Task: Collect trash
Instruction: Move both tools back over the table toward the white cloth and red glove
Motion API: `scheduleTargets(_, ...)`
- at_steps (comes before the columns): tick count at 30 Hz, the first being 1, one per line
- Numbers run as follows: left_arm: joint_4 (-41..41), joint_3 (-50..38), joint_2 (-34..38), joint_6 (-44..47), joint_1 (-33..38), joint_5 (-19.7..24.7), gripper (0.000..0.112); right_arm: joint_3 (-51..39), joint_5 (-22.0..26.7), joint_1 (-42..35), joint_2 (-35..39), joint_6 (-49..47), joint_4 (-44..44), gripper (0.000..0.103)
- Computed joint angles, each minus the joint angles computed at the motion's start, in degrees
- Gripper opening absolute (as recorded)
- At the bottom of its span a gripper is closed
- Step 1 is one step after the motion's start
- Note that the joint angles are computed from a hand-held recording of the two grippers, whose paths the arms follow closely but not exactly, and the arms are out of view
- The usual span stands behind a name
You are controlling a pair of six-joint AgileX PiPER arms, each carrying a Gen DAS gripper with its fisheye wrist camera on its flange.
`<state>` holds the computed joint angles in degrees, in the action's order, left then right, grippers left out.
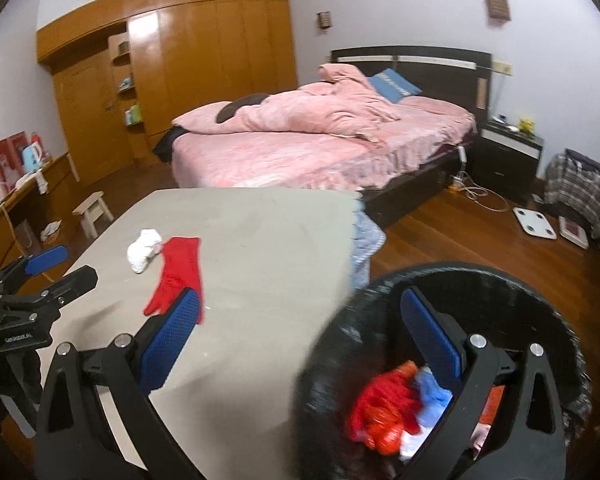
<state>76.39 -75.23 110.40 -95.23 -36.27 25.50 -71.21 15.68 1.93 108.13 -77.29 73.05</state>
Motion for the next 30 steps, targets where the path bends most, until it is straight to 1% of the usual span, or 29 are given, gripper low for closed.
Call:
scheduleTargets(3,1.67,2.00,-0.84,-2.55,2.06,-0.17,0.097,-3.17,-0.53,2.53,2.59,5.26,-4.00,0.098)
scheduleTargets(6,3.36,3.59,-1.08,-4.69,3.93,-0.37,0.097,-6.72,-0.82,4.42,5.43,12.59,-9.92,0.098)
scheduleTargets(10,4.28,4.15,0.08,-5.54,7.23,-1.34,0.097,-12.65,-0.45,6.31,10.19,25.41,-20.97,0.098)
scheduleTargets(12,2.74,2.79,1.56,-3.82,8.78,-1.86,0.097,-15.69,-0.17,7.13,12.51,32.34,-27.34,0.098)
scheduleTargets(14,2.29,1.50,3.15,-3.14,10.47,-2.76,0.097,-17.78,-0.49,7.88,14.35,36.80,-31.63,0.098)
scheduleTargets(18,-1.65,-3.04,7.43,0.69,13.41,-4.33,0.097,-23.14,-0.17,9.51,18.49,47.24,-41.97,0.098)
scheduleTargets(23,-9.06,-9.11,12.60,9.09,15.87,-5.80,0.097,-29.45,1.93,10.71,23.13,56.54,-51.44,0.098)
scheduleTargets(27,-20.89,-16.11,17.79,22.21,18.21,-6.11,0.096,-32.66,3.35,11.50,25.45,59.97,-54.96,0.098)
scheduleTargets(30,-28.65,-20.23,20.64,30.02,19.52,-5.76,0.095,-32.93,3.26,11.82,26.04,59.69,-55.68,0.098)
